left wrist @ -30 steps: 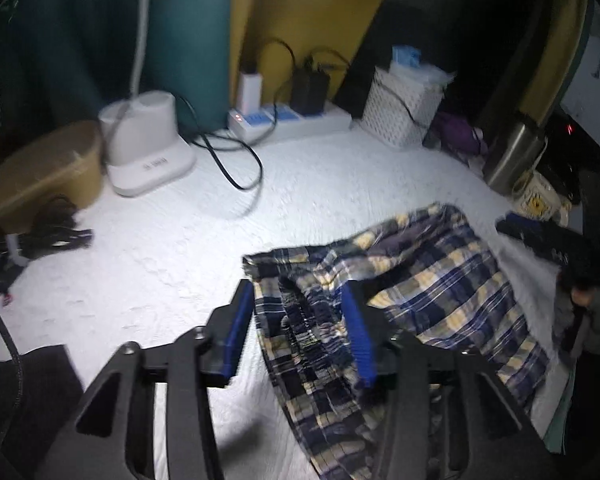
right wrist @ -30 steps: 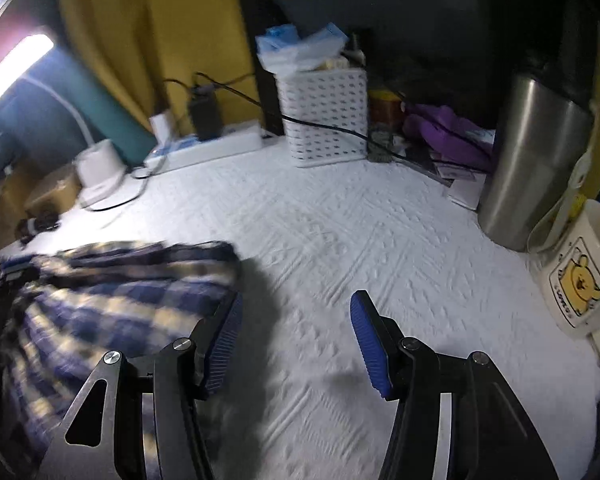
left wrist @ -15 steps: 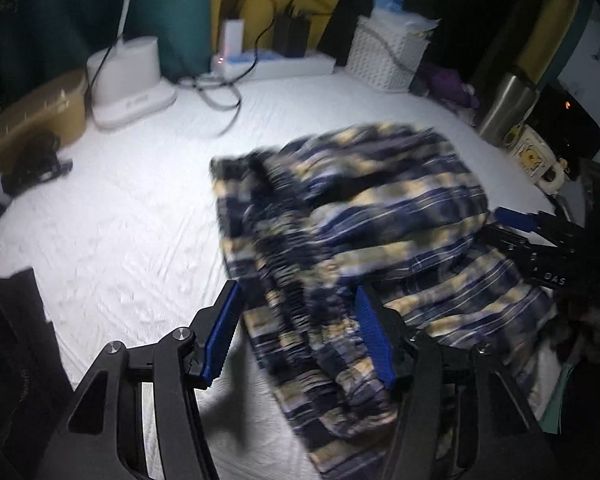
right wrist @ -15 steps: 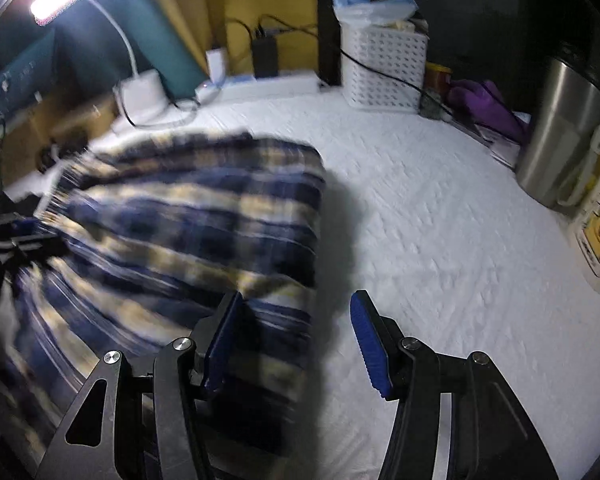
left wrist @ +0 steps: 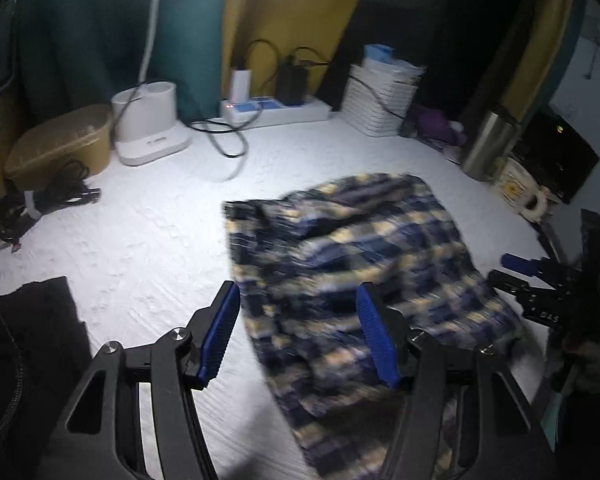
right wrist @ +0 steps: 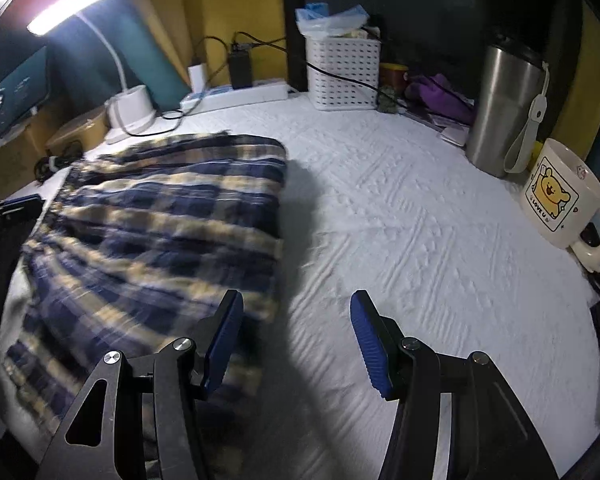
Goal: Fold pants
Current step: 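Open the left tool and release the waistband onto the pants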
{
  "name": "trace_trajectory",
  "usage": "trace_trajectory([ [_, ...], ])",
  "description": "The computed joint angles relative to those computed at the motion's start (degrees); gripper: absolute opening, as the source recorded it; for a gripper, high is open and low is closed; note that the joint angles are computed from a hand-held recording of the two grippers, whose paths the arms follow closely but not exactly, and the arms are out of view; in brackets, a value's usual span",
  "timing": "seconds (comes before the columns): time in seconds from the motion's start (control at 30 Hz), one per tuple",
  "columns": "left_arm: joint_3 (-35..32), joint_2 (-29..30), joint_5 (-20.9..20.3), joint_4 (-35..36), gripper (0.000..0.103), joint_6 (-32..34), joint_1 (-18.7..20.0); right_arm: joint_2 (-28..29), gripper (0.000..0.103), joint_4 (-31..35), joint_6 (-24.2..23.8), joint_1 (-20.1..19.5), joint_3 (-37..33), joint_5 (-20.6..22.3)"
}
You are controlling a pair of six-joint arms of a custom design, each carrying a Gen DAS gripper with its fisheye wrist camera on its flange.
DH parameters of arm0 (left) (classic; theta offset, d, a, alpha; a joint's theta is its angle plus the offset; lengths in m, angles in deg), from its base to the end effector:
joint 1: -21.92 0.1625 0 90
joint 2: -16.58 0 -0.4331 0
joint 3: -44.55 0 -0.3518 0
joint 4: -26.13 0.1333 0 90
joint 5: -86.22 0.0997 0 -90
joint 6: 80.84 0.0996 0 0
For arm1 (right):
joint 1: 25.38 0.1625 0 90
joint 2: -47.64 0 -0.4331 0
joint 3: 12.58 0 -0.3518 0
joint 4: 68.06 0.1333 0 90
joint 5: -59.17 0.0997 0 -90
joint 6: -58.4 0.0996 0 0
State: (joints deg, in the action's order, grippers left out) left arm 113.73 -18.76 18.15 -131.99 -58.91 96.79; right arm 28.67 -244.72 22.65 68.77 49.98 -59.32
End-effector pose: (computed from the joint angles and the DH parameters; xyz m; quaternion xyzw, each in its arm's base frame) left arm -0.0390 -0.7974 0.1969 0.2450 0.9073 -0.2780 0.1986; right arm 0.1432 -0.7887 0.0649 0.2227 -0.8783 0.2800 0.3171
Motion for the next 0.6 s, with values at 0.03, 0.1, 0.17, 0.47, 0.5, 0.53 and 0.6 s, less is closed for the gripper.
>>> trace_trajectory([
  [0.03, 0.9, -0.2, -0.2, -0.1, 0.061, 0.0, -0.1, -0.2, 0.057, -0.3, 0.1, 0.1, 0.7, 0.3],
  [0.1, 1.9, -0.2, -0.1, 0.3, 0.061, -0.4, -0.3, -0.7, 0.057, -1.3, 0.0, 0.4, 2.6, 0.7],
  [0.17, 2.4, 0.2, 1.2, 0.9, 0.061, -0.9, -0.4, -0.9, 0.057, -2.1, 0.1, 0.5, 3.9, 0.7],
  [0.47, 3.6, 0.1, 1.5, 3.4, 0.061, -2.3, 0.8, -1.8, 0.057, -5.6, 0.3, -0.3, 8.8, 0.0],
  [0.5, 3.8, 0.0, 1.4, 3.2, 0.061, -2.2, 0.9, -1.6, 0.057, -6.6, -0.4, -0.3, 9.2, -0.6],
  [0.53, 4.0, -0.1, 1.3, 2.9, 0.061, -2.0, 1.0, -1.6, 0.058, -8.1, -1.4, -0.3, 9.8, -0.6],
  [0.6, 4.4, -0.1, 1.5, 2.2, 0.061, -1.4, 0.9, -1.7, 0.058, -9.3, -2.1, -0.4, 10.6, -0.6],
])
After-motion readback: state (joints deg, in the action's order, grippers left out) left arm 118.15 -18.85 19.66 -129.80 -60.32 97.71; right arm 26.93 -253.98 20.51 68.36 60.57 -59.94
